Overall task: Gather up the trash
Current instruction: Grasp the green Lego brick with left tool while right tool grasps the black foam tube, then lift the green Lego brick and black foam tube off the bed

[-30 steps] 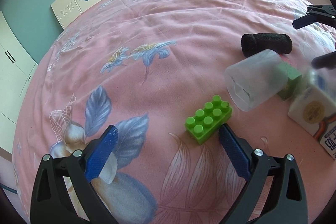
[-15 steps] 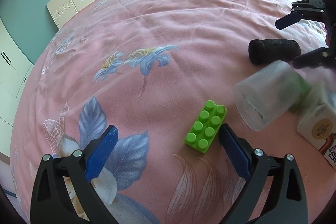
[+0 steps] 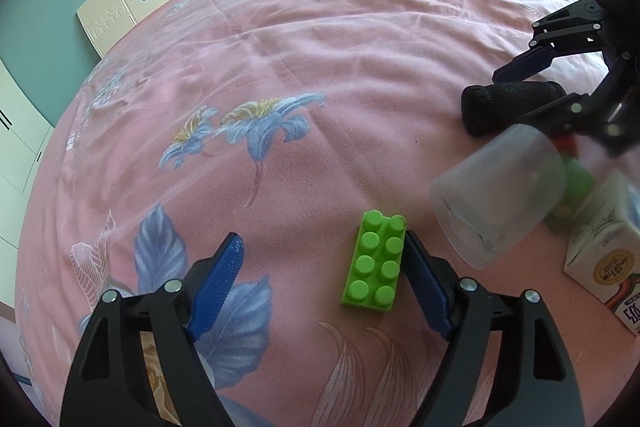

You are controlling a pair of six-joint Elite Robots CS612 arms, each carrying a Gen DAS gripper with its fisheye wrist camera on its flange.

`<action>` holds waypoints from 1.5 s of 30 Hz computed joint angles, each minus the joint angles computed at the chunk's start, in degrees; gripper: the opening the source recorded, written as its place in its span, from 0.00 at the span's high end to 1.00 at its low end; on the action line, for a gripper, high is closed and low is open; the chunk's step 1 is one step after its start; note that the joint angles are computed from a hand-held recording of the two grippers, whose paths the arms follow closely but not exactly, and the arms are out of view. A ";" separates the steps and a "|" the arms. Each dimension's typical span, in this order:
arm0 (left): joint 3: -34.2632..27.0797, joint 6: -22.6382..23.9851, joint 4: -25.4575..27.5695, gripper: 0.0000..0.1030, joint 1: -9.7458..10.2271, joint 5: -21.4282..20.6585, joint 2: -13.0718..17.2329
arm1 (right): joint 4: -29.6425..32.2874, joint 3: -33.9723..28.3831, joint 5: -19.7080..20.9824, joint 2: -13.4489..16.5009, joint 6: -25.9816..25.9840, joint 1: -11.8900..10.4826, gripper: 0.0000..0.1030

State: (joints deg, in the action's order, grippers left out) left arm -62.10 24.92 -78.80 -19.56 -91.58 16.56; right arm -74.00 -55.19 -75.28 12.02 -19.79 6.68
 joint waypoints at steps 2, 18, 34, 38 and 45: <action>0.09 0.24 0.10 0.30 -0.09 -0.30 -0.04 | 0.12 -0.02 0.95 0.03 -0.06 -0.06 0.59; -1.06 -0.95 1.48 0.74 -0.54 -1.08 0.51 | -0.27 -1.47 -0.40 0.91 0.88 0.33 0.63; -2.86 -2.21 1.55 0.77 -0.70 0.34 1.23 | -0.99 -4.97 -0.64 2.52 4.34 0.19 0.65; -3.82 -3.14 2.17 0.77 -0.61 1.02 1.41 | -0.39 -6.87 -1.22 3.08 4.93 0.15 0.65; -6.76 -3.98 3.58 0.77 -0.31 1.88 2.01 | 0.45 -12.08 -1.47 4.21 7.00 -0.37 0.65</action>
State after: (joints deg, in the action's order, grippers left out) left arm -68.86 20.94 -75.21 -19.87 -89.71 18.57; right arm -73.55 -67.26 -76.75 16.22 -12.79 6.31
